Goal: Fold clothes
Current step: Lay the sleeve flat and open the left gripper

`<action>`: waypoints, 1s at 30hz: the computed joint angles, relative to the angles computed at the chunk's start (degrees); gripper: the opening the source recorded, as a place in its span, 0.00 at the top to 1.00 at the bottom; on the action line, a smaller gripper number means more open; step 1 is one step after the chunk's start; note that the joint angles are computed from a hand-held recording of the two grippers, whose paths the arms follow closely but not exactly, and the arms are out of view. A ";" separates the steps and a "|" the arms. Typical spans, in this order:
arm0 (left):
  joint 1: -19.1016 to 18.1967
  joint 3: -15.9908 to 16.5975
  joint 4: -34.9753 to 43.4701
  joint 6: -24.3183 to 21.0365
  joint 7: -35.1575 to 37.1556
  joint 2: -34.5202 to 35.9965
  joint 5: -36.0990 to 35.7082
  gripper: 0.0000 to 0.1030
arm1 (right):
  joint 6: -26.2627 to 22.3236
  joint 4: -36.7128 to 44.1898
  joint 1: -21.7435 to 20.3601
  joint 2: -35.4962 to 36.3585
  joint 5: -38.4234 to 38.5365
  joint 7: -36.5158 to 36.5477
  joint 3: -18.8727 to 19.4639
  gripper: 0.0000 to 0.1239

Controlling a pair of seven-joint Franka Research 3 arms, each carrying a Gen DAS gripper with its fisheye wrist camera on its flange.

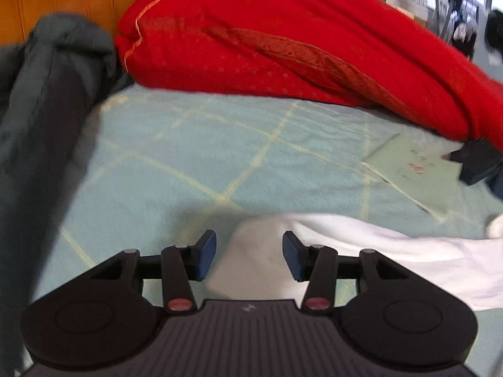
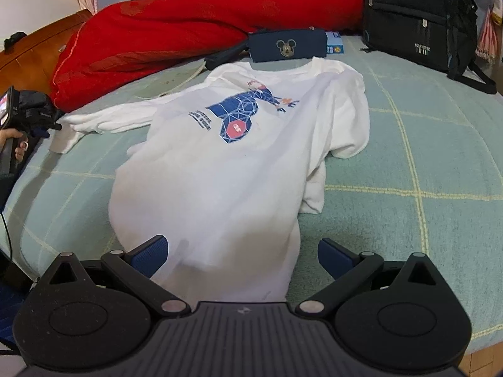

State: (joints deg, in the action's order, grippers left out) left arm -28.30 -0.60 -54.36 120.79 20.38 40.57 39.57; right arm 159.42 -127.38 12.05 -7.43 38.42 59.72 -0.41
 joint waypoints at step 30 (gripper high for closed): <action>0.02 0.42 -13.99 1.14 -17.88 -7.29 8.29 0.99 | 1.03 -0.10 0.23 0.41 0.98 0.47 0.03 0.17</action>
State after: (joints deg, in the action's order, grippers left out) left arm -28.28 -0.18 -68.35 121.92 2.49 33.28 47.86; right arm 160.45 -127.48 12.28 -7.03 39.39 60.20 -0.38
